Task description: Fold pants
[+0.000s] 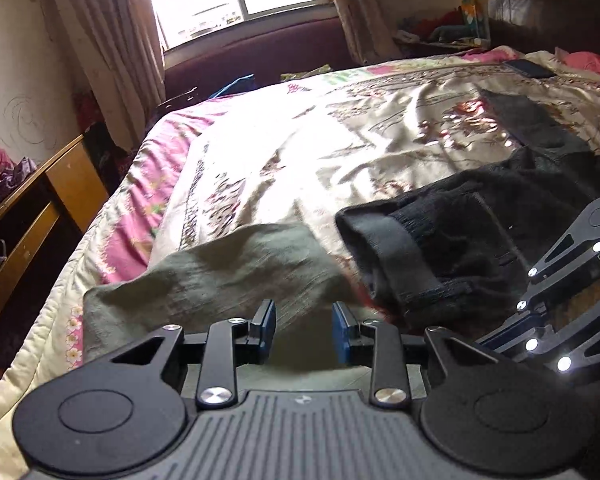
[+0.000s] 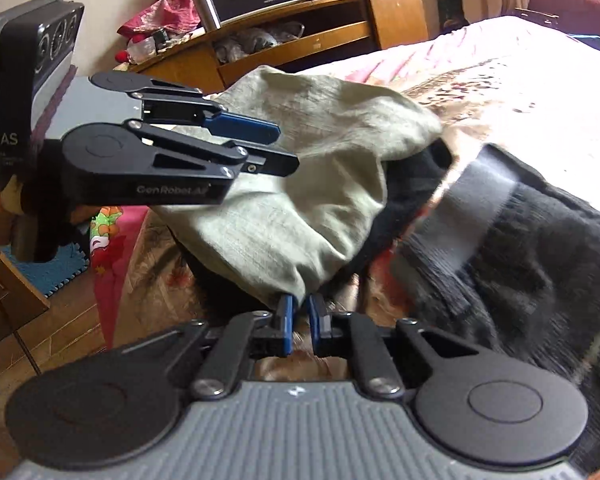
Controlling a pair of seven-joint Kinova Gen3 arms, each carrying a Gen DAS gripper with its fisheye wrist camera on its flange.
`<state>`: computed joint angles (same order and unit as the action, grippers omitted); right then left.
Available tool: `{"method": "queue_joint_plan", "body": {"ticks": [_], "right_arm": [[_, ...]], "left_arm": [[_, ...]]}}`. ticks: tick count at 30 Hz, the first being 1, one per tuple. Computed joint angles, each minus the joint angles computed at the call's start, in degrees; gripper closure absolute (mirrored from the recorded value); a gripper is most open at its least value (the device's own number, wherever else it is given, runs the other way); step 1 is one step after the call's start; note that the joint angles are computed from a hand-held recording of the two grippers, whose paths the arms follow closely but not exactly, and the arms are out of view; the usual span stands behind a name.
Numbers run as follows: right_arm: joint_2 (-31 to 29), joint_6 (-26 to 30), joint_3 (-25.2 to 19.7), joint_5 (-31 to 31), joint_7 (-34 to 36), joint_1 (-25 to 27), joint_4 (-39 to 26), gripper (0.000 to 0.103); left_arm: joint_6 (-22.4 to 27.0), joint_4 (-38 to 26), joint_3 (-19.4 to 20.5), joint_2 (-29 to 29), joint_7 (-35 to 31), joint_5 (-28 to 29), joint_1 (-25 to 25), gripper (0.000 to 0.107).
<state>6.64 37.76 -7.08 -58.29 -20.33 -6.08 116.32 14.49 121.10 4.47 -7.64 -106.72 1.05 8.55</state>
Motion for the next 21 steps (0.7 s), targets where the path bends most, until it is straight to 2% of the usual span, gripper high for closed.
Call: {"method": "queue_joint_plan", "body": {"ticks": [2, 4, 7, 8, 10, 12, 14, 17, 19, 21], "right_arm": [[-3.1, -0.9, 1.6, 2.0, -2.7, 1.4, 1.4, 0.091], [-5.8, -3.4, 0.3, 5.4, -6.6, 4.8, 2.3, 0.091], [-7.8, -6.6, -4.4, 7.6, -7.0, 12.4, 3.0, 0.09], [-8.0, -6.5, -4.7, 8.1, -5.9, 14.0, 2.9, 0.088], [-8.4, -4.9, -2.5, 7.8, -1.6, 14.2, 3.1, 0.08], [-9.4, -4.5, 2.1, 8.3, 3.1, 10.1, 4.3, 0.07], [-10.6, -6.3, 5.4, 9.5, 7.7, 4.8, 6.8, 0.064], [-10.5, -9.2, 8.7, 8.3, 14.7, -2.6, 9.7, 0.062], [-10.1, -13.9, 6.6, 6.5, 19.4, -4.5, 11.6, 0.058], [-8.3, -18.6, 1.4, 4.8, 24.0, -3.2, 12.3, 0.058]], "left_arm": [[-1.5, -0.6, 1.6, 1.5, -0.9, 1.4, 1.8, 0.06], [-1.6, -2.1, 1.2, 4.7, 1.8, -0.4, 5.3, 0.055], [3.5, -6.4, -5.0, 10.1, 8.8, -1.6, 13.2, 0.054], [5.2, -7.5, -7.6, 11.2, 11.1, -1.8, 15.9, 0.053], [6.9, -8.0, -12.9, 12.0, 15.8, -4.0, 21.2, 0.045], [7.4, -7.9, -16.3, 11.8, 20.5, -7.8, 25.0, 0.041], [8.6, -8.0, -15.4, 11.4, 25.1, -11.7, 24.9, 0.041], [11.6, -8.8, -8.2, 10.9, 27.8, -13.6, 18.5, 0.038], [12.8, -9.7, -3.9, 11.8, 25.8, -11.7, 14.3, 0.033], [13.6, -11.2, -3.1, 13.6, 22.7, -8.2, 13.3, 0.033]]}}
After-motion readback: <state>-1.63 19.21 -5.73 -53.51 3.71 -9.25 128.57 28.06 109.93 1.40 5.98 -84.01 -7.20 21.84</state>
